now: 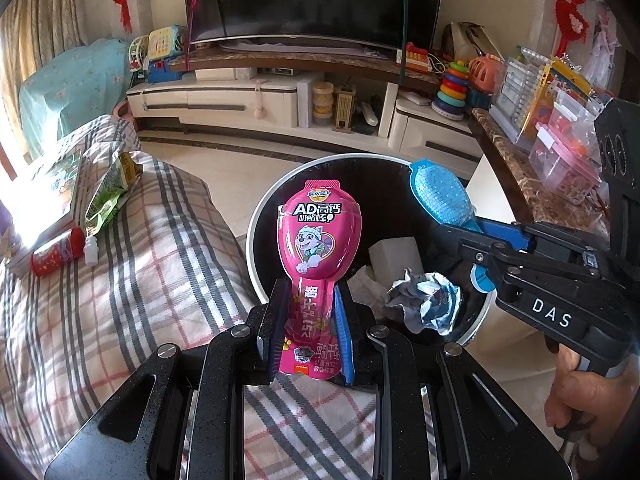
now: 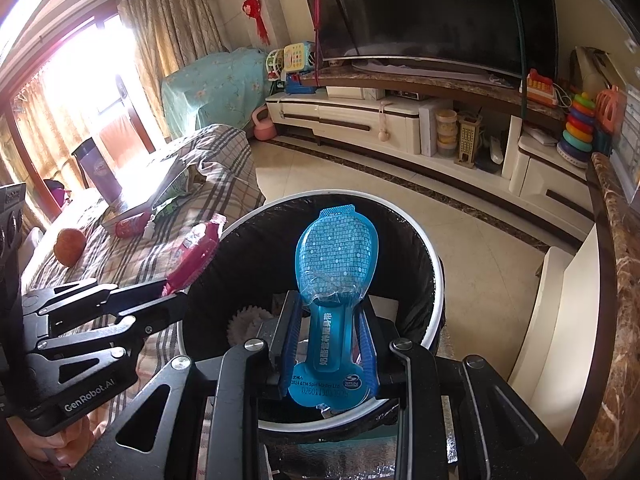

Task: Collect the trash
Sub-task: 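Hold both hairbrushes above the bin opening, lowering them into it, then open both grippers to drop the hairbrushes into the bin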

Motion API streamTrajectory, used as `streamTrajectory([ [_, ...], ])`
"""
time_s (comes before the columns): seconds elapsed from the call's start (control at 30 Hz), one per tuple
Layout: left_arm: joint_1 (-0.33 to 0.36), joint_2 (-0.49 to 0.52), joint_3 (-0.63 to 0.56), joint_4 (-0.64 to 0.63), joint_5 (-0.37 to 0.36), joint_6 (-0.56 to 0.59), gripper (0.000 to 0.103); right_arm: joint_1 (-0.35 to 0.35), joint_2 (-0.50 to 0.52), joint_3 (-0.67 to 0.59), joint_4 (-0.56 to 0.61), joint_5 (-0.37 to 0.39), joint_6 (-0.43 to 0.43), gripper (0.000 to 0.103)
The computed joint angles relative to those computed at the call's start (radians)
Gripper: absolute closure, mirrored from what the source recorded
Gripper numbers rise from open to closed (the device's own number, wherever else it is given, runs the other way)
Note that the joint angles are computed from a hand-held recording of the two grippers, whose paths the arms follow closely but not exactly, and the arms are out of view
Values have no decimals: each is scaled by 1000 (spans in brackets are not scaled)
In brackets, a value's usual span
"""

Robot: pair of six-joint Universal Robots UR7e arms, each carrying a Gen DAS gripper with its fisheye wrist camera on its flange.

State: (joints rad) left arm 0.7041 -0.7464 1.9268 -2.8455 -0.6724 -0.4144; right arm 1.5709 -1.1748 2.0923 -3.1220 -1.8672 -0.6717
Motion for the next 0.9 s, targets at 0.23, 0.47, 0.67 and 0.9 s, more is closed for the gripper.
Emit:
streamTrajectory([
  [0.23, 12, 1, -6, 12, -13, -5, 82, 6, 12, -6, -1, -15, 0, 76],
  [0.47, 18, 4, -11, 19, -16, -8, 82, 13, 23, -16, 2, -29, 4, 76],
  [0.67, 21, -1, -15, 30, -31, -19, 72, 13, 16, -11, -3, -28, 10, 72],
  [0.9, -9, -47, 65, -43, 9, -67, 47, 17, -22, 19, -17, -7, 24, 41],
])
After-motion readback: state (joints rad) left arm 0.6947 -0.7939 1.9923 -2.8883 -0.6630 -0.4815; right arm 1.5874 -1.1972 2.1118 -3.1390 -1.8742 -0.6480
